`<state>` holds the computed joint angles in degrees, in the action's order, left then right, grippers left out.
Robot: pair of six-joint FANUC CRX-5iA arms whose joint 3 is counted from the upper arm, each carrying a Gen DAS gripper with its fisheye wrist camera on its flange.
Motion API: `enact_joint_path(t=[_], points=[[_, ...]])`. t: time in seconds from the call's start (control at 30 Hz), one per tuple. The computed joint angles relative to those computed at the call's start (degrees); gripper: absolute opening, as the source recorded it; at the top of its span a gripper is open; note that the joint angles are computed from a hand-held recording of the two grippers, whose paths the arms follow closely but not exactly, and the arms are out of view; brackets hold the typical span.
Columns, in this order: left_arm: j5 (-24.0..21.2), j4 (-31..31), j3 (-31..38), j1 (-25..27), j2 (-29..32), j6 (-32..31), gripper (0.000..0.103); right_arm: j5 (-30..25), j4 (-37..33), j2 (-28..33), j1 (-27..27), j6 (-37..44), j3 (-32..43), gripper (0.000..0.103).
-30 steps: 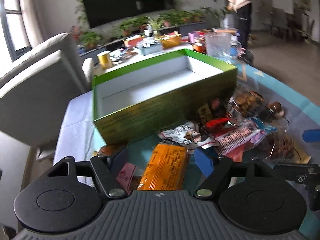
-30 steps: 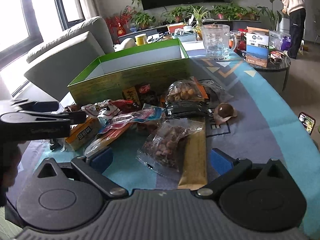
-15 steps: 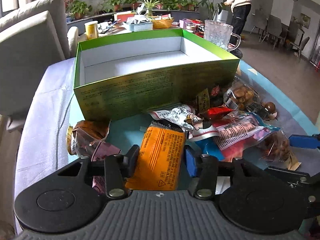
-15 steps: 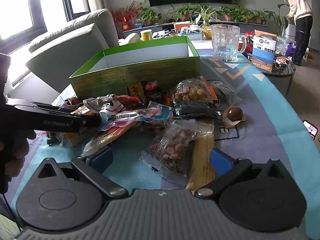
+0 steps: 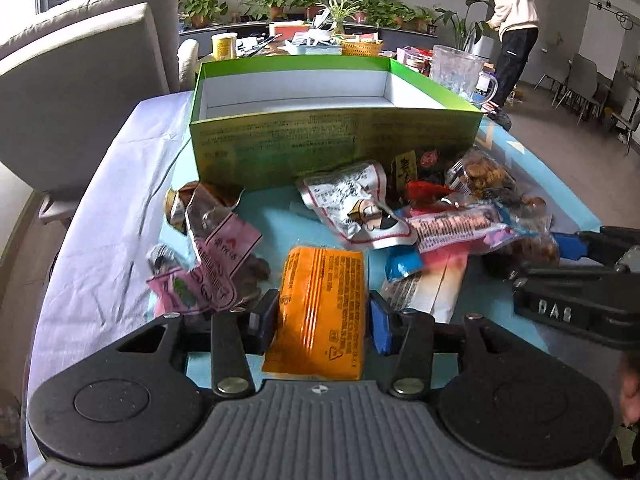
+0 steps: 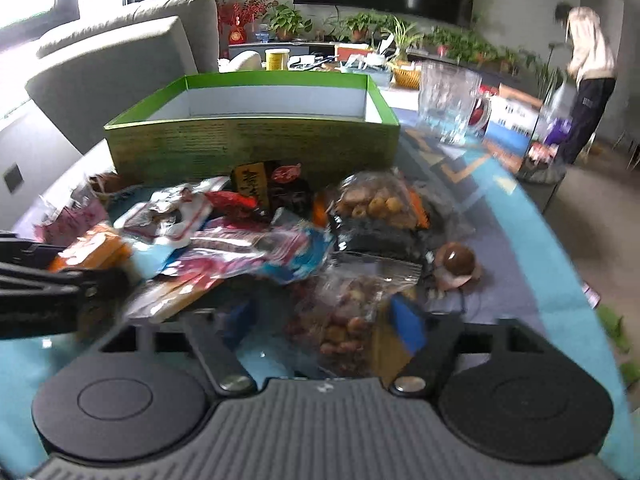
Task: Organize snacks
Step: 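Grasp the orange wafer pack with the left gripper while the right grasps the nut bag, then carry both packs into the green box and open both grippers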
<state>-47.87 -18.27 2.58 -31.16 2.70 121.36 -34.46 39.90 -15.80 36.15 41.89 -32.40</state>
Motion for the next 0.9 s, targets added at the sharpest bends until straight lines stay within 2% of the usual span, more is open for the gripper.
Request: enact_joint_path(t=[0.07,0.2,0.27,0.43,0.7,0.9], points=[[-0.6,-0.5,0.0,-0.1,0.2,1.3,0.05,0.4,-0.2,-0.1,-0.4,0.5,0.0,0.039],[-0.2,-1.4,-0.4,-0.3,-0.2,2.3,0.051,1.3,-3.9,-1.0,-1.1,2.5,0.3,0.037],[0.9,-0.4,-1.2,0.0,-0.7,1.6,0.041,1.2,-6.5,-1.7,-1.2,3.9,0.8,0.037],[3.2,0.5,-2.9,-0.3,-2.6,0.6,0.039,1.9,-6.9,-4.4,-1.2,3.1,-0.3,0.036],[2.3,-6.6,-1.3,-3.0,-5.3,7.2,0.039,5.3,-4.2,-8.0,-2.1,-0.5,-2.3,0.036],[1.5,-9.6,0.9,-3.9,-5.1,8.4,0.039,9.2,-4.8,-8.7,-3.0,1.3,-2.1,0.036]])
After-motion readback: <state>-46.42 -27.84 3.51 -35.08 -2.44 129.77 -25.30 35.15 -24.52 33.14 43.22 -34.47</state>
